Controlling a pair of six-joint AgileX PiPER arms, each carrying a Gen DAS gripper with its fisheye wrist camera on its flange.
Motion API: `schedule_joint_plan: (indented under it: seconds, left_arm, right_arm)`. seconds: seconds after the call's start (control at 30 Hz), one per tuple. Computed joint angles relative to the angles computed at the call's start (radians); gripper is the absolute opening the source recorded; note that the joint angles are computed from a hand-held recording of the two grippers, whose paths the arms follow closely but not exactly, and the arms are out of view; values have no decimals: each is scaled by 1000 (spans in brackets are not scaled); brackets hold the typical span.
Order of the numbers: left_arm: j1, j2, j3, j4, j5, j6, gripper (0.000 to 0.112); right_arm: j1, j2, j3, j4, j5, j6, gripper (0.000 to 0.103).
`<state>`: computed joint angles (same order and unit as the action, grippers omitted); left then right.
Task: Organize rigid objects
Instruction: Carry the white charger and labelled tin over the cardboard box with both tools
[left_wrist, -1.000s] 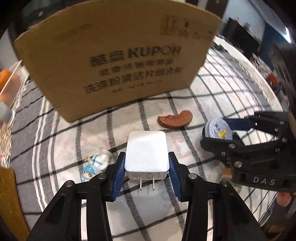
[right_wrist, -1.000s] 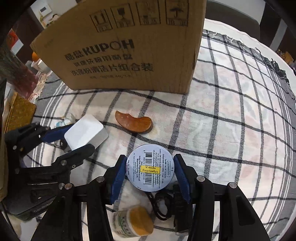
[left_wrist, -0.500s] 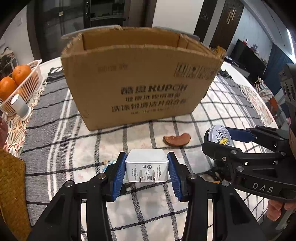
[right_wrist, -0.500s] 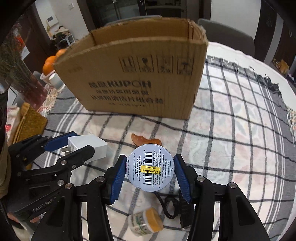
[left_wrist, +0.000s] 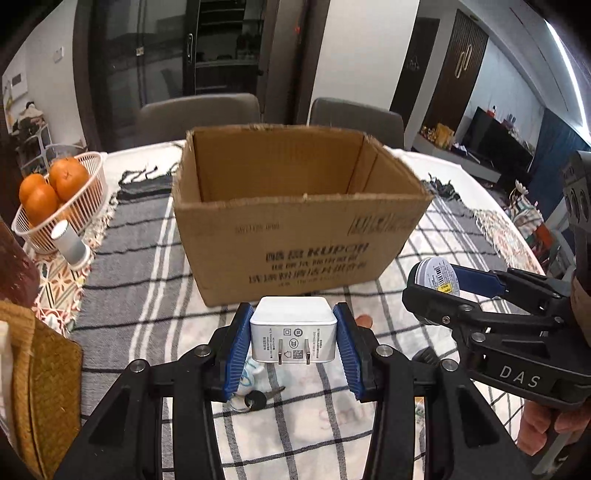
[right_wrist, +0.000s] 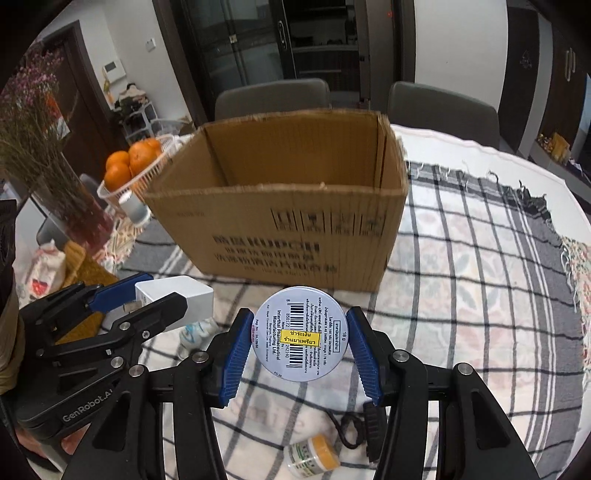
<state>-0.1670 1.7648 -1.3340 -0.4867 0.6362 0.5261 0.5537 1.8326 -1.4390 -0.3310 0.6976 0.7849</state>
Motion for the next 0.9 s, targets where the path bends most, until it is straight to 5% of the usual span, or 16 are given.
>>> schedule_joint_plan:
  seconds: [0.9]
  left_arm:
    - [24, 54, -341, 37, 120, -60, 44]
  right_arm:
    - [-42, 37, -297, 22, 80, -70, 53]
